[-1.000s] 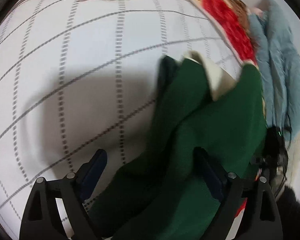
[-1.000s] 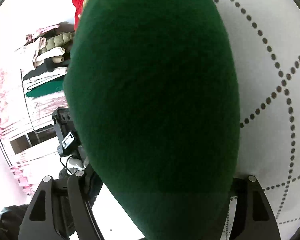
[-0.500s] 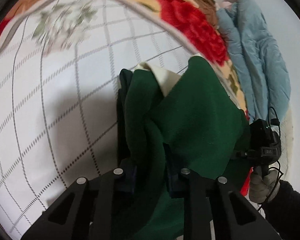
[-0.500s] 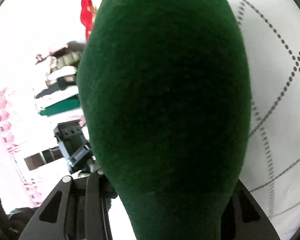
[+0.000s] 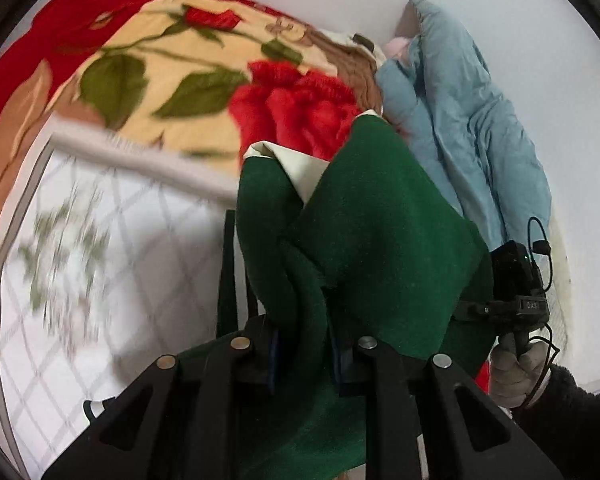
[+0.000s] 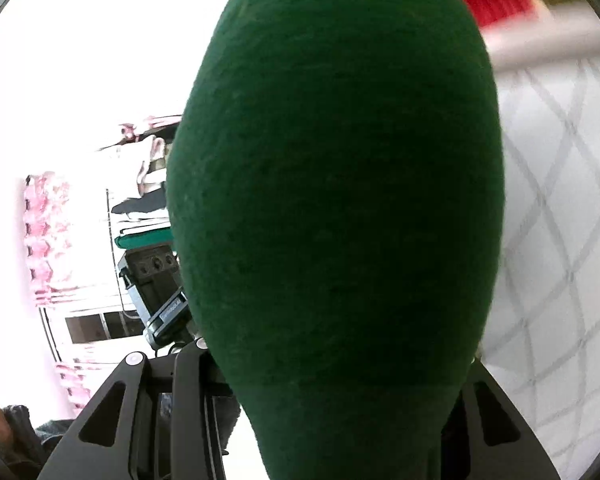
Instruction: Fold large clothes
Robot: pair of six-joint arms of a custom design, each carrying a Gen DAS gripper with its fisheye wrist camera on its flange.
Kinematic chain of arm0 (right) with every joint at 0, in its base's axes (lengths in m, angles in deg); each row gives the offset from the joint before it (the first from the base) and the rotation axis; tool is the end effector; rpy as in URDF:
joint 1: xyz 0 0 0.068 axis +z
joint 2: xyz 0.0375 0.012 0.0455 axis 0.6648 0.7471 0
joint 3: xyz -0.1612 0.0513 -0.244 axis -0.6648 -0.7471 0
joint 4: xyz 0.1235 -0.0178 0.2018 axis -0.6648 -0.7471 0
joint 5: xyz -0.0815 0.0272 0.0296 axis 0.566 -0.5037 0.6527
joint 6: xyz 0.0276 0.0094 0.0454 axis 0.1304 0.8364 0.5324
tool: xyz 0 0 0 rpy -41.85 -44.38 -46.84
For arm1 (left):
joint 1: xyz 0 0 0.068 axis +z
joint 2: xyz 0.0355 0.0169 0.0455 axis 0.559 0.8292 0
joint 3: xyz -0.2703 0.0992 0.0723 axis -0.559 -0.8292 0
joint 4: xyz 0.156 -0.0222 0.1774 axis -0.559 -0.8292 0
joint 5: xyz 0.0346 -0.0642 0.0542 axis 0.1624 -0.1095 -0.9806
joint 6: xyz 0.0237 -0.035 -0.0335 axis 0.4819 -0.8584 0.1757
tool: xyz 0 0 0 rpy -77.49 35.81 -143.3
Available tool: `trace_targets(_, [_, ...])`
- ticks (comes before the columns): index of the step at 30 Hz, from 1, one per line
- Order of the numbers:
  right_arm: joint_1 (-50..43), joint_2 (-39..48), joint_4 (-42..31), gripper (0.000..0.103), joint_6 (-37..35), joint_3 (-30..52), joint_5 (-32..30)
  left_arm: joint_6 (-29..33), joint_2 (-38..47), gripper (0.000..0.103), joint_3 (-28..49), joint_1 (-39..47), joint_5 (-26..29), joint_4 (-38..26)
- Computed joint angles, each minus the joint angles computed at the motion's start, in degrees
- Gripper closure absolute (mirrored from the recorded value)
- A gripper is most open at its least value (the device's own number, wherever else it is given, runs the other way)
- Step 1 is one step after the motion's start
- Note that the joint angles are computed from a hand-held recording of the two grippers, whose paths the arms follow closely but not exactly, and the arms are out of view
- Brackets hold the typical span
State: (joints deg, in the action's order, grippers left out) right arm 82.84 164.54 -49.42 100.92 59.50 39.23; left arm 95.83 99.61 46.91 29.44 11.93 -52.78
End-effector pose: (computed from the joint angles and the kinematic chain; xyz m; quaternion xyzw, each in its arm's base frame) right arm 0.2774 0.2478 0.1930 0.3567 0.7568 0.5241 0.1592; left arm 0.3546 -0.0504 0.2702 0.3257 0.8865 -0.3234 0.0589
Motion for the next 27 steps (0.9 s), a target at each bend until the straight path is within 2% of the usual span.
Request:
trace_targets(2, [-8.5, -2.9, 2.7, 0.059, -3.6, -6.1, -7.0, -1.6, 4.1, 0.088, 5.0, -1.3, 1.2, -0.7])
trace_targets(3, [-12.5, -2.1, 3.2, 0.059, -6.1, -6.5, -10.2, -4.6, 6.5, 0.088, 7.2, -3.6, 1.2, 1.1])
trace_targets(5, [-22.8, 1.2, 7.3, 0.059, -9.0, -8.5, -18.9, -8.4, 11.3, 0.087, 10.9, -7.2, 0.3, 4.7])
trace_targets(8, [-34.4, 9.7, 8.5, 0.059, -14.2, -6.7, -28.6, -13.9, 20.1, 0.087, 17.3, -12.2, -2.3, 8.3])
trace_targets(11, [-41.4, 17.3, 0.8, 0.058, -20.7, -0.5, -35.6, -17.1, 28.5, 0.086, 21.9, -15.5, -6.5, 10.9])
trace_targets(12, [-43.7, 20.2, -0.8, 0.057, -21.8, 1.3, -38.5, -17.1, 30.0, 0.084, 22.7, -15.6, -6.4, 10.5])
trace_targets(14, [-45.6, 22.3, -3.8, 0.05, -24.9, 3.9, -41.4, -17.5, 29.9, 0.079, 20.7, -15.3, -5.7, 11.9])
trace_targets(15, [-45.9, 22.3, -8.8, 0.047, -27.7, 6.1, -41.8, -17.6, 29.1, 0.079, 19.4, -15.0, -5.4, 12.6])
trace_targets(16, [-44.9, 21.7, -10.6, 0.039, -28.2, 6.2, -40.9, -18.1, 28.0, 0.077, 17.8, -14.6, -5.5, 13.1])
trace_targets(18, [-46.5, 20.5, -20.4, 0.028, -35.0, 8.4, -38.8, -19.6, 25.5, 0.074, 14.7, -14.2, -6.9, 14.5])
trace_targets(21, [-43.8, 16.4, -38.0, 0.01, -40.9, 13.7, -29.2, -21.1, 17.7, 0.066, 5.9, -14.7, -12.6, 21.3])
trace_targets(22, [-41.9, 14.2, -44.9, 0.007, -42.5, 15.9, -23.4, -21.2, 14.4, 0.058, 1.9, -14.9, -14.9, 24.6])
trace_targets(23, [-40.1, 12.6, -46.9, 0.007, -42.3, 15.3, -20.4, -21.1, 12.6, 0.039, -0.2, -15.2, -16.9, 26.7])
trace_targets(24, [-38.1, 11.3, -51.6, 0.006, -42.6, 16.2, -15.9, -20.8, 10.0, 0.025, -3.4, -15.5, -19.1, 29.4])
trace_targets(25, [-35.5, 9.3, -54.6, 0.0, -42.0, 14.8, -10.2, -20.5, 6.6, 0.005, -7.5, -16.0, -21.7, 32.6])
trace_targets(27, [-30.5, 8.0, -63.8, 0.0, -39.3, 18.8, -1.9, -20.0, 0.9, 0.004, -13.8, -16.9, -25.3, 36.8])
